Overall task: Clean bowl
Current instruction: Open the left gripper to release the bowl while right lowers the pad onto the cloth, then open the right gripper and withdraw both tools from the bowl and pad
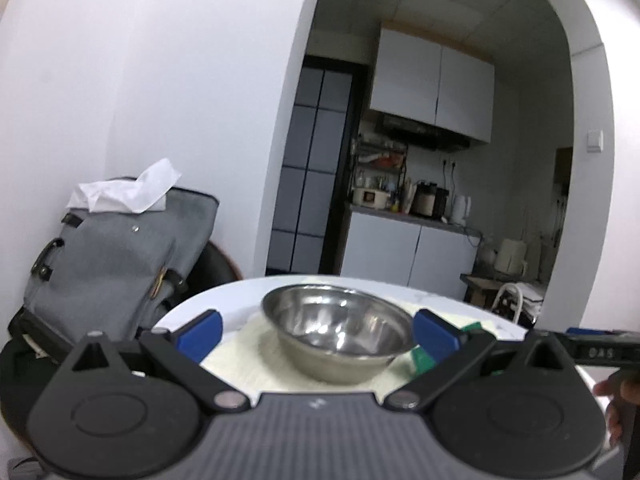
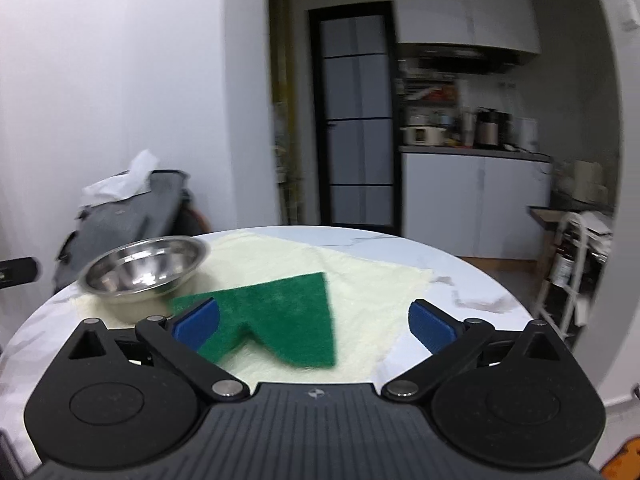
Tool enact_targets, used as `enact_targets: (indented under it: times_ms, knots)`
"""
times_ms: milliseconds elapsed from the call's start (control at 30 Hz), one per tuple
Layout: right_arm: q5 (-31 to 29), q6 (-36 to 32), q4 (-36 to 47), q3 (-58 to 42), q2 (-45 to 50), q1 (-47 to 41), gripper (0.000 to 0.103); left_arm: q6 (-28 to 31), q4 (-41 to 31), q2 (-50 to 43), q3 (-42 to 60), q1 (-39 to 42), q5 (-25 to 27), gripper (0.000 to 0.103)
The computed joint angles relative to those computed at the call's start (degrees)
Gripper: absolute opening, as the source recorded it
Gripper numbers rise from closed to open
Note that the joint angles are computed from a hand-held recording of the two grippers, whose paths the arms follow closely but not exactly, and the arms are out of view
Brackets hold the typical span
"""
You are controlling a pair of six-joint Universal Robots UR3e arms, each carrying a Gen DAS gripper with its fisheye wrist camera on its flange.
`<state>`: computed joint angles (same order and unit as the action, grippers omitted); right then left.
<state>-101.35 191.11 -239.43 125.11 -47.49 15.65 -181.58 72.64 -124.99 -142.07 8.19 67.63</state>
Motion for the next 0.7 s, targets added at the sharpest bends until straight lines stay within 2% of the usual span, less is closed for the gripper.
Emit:
enact_targets:
  times_ms: [67, 133, 300, 433, 600, 700]
  knots:
    - [-2.43, 2.28, -0.15, -1.89, 1.00, 0.72, 0.103, 1.29, -3.81, 0.79, 1.94, -3.25, 4.78, 0.103]
    - [-3.60, 3.61, -0.99, -2.38, 1.47, 1.09, 0.103, 1.77, -4.18, -0.45, 5.23, -7.24, 10.02, 0.103]
    - [-6.39, 2.59, 4.52, -6.11, 1.65, 2.30, 0.103, 5.34, -12.28, 1.06, 9.15, -11.82, 15.69, 0.103]
    - [-9.70, 1.49, 7.32, -8.29, 1.90, 3.49, 0.103, 6.01, -11.98, 1.35, 8.22, -11.22, 13.80, 0.103]
    - [-9.18, 0.22, 8.83, -7.85, 1.36, 3.91, 0.103, 3.22, -11.43, 2.17, 7.00, -11.36, 15.66, 0.103]
    - [-10.04, -1.08, 9.21, -8.27, 1.54, 4.88, 0.103, 3.16, -10.76, 3.10, 5.69, -11.13, 14.93, 0.103]
